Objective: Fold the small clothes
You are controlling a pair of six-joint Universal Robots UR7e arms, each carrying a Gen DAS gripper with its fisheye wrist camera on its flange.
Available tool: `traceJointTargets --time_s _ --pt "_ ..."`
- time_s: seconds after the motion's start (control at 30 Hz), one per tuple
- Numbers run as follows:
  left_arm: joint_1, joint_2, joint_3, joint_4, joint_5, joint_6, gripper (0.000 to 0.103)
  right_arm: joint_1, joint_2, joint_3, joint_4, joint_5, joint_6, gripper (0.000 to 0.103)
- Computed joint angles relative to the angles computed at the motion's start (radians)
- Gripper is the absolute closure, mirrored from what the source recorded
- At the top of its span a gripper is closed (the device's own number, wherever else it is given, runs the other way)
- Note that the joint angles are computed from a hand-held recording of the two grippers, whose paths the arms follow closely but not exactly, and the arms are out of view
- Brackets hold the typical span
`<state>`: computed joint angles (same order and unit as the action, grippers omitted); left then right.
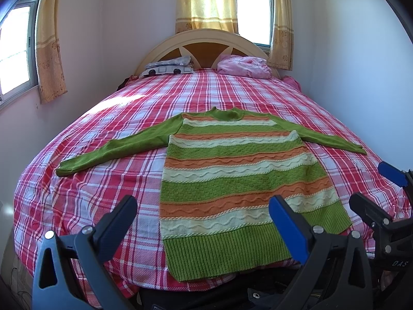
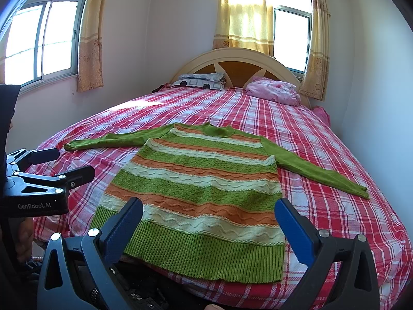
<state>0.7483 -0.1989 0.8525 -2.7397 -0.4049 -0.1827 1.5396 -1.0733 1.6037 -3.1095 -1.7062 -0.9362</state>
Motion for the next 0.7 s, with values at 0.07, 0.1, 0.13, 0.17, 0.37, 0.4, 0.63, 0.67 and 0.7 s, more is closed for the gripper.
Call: traceJointTargets --time_s 0.07,0.1,0.13,0.17,0.37,0.4,0.63,0.67,0.7 --pt "0.000 0.001 -0.001 -0.003 0.000 0.002 0.000 0.000 0.000 0.000 0.000 0.000 0.000 0.001" --pt "0.000 0.001 -0.001 -0.003 0.000 0.002 0.000 0.000 0.000 -0.001 0.001 -0.001 0.000 0.001" --pt "0.000 0.000 0.000 -0.001 0.000 0.000 0.000 0.000 0.000 -0.001 0.002 -0.001 0.000 0.001" --pt "0.001 0.000 0.000 0.001 -0.001 -0.002 0.000 0.001 0.003 -0.001 -0.001 -0.002 0.001 0.001" --pt "0.002 -0.001 0.000 0.003 -0.001 -0.004 0.000 0.001 0.002 0.000 0.000 -0.003 0.001 0.001" --pt "0.002 -0.002 0.000 0.003 -0.002 -0.004 0.000 0.001 0.002 0.000 0.001 -0.002 0.001 0.001" --pt "0.007 -0.005 0.006 0.008 -0.005 -0.014 0.000 0.000 0.013 0.010 -0.010 -0.005 -0.001 0.001" --pt "0.007 -0.005 0.007 0.010 -0.005 -0.019 0.000 -0.001 0.013 0.011 -0.011 -0.005 -0.001 0.001" --pt "0.008 -0.005 0.007 0.012 -0.006 -0.021 0.000 -0.001 0.013 0.011 -0.009 -0.005 -0.001 0.001"
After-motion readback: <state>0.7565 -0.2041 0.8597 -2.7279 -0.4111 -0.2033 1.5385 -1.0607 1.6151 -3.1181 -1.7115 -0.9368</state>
